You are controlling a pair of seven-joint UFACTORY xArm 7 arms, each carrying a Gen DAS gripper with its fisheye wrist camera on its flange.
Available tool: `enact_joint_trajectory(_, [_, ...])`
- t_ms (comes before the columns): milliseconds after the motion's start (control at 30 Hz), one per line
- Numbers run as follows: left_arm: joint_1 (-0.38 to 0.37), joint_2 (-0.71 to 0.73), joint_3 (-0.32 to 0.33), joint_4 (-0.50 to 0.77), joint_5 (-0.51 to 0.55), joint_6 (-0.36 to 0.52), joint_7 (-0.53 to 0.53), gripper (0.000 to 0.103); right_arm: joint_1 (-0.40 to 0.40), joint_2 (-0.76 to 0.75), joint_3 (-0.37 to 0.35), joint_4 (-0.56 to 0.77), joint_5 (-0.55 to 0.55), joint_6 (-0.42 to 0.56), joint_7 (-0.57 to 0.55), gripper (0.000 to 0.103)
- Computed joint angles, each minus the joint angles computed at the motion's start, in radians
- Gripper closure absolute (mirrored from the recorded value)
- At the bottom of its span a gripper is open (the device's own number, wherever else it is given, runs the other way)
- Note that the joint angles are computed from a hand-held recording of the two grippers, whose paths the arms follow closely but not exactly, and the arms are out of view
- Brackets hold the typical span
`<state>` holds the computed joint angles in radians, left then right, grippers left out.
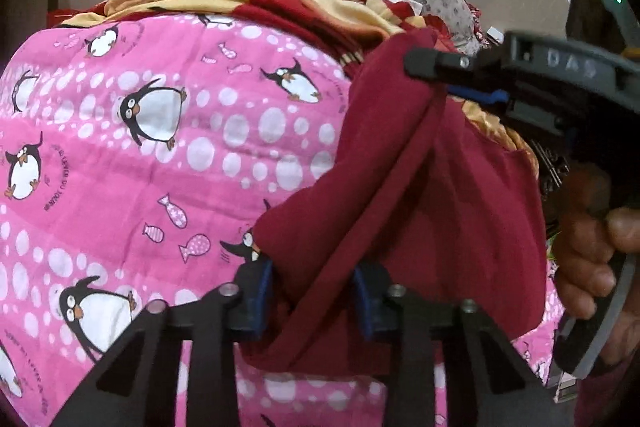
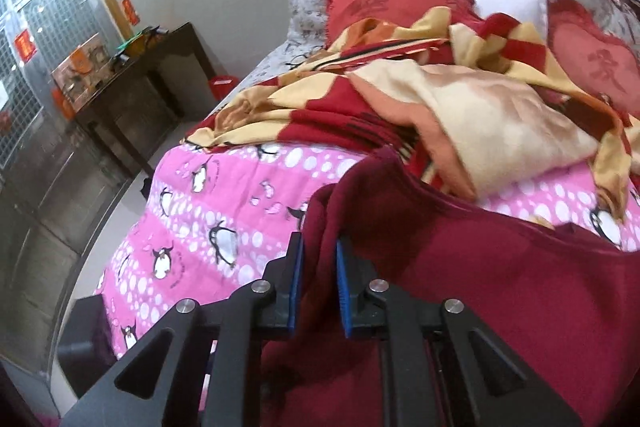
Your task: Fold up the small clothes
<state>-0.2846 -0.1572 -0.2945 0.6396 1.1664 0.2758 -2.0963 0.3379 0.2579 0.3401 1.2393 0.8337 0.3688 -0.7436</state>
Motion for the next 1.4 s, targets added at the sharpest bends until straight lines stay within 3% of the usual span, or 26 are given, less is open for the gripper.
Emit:
enact_joint_trajectory(133, [-0.025, -0.024, -0.016, 0.005, -0.087, 0.041, 0.075, 0.076, -0.017, -0.013, -0.004, -0.012, 0.041, 0.019, 0.000, 0.085])
enact_joint_trajectory(267, [-0.033, -0.026, -0.035, 0.021, -0.121, 0.080, 0.115, 0.077, 0.024, -0.020, -0.033, -0.031, -0.069, -0.018, 0.095, 0.054])
enact_joint_trajectory(667, [-0.043, -0.023, -0.044, 0.038, -0.149, 0.108, 0.142, 0.077, 0.079, 0.032, -0.033, 0.003, -0.292, -0.027, 0.297, 0.047])
enact_joint_trajectory(800, [-0.044, -0.022, -0.042, 0.036, -0.151, 0.108, 0.144, 0.077, 0.106, 0.065, -0.059, 0.012, -0.413, -0.065, 0.413, 0.049])
enact_joint_trajectory(867, [-0.044, -0.020, -0.042, 0.037, -0.146, 0.107, 0.142, 0.078, 0.078, 0.068, -0.033, 0.003, -0.413, -0.090, 0.400, 0.072])
enact_joint_trajectory(967, [-0.044, -0.015, -0.041, 0.040, -0.139, 0.108, 0.142, 0.078, 0.014, 0.058, 0.033, -0.028, -0.361, -0.132, 0.338, 0.085])
enact_joint_trajectory(1133, [-0.065, 0.004, -0.040, 0.064, -0.152, 0.151, 0.168, 0.074, -0.047, 0.040, 0.086, -0.046, -0.256, -0.128, 0.238, 0.088])
enact_joint_trajectory(1267, [-0.074, 0.013, -0.025, 0.066, -0.168, 0.153, 0.174, 0.053, -0.061, 0.031, 0.094, -0.042, -0.167, -0.104, 0.174, 0.088])
enact_joint_trajectory(1367, [-0.079, 0.016, -0.019, 0.065, -0.180, 0.149, 0.178, 0.053, -0.069, 0.020, 0.091, -0.041, -0.097, -0.080, 0.115, 0.089])
enact_joint_trajectory(1400, [-0.082, 0.015, -0.018, 0.067, -0.184, 0.147, 0.193, 0.061, -0.075, 0.014, 0.088, -0.040, -0.069, -0.063, 0.092, 0.089])
